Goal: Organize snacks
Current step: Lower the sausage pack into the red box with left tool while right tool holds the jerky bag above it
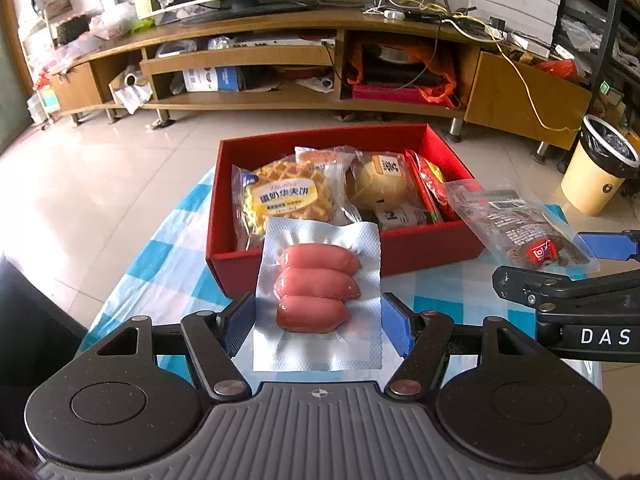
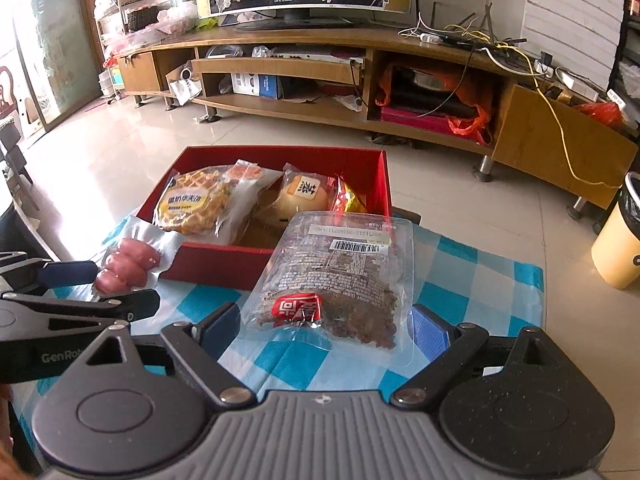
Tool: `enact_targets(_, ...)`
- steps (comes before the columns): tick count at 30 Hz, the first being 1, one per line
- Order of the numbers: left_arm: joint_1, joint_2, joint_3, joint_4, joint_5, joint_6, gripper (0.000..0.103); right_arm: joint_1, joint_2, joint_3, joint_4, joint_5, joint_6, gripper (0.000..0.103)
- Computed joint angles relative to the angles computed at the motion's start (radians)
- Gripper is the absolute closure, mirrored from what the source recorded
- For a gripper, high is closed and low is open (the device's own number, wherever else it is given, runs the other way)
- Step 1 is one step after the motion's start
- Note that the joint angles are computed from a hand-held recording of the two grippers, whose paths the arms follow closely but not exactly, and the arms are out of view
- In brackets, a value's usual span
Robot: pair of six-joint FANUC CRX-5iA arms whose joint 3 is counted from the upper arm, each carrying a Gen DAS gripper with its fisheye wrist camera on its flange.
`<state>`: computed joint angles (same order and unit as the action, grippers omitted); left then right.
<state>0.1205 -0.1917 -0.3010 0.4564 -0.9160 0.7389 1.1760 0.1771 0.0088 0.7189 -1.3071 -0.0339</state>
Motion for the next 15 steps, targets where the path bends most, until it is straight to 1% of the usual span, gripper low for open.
enact_targets(15,-0.036,0.063,0.063,-0.002,0.036,0.049,0.029,-0.055,0.005,0.008,0.023,0.036,0.016,0.012)
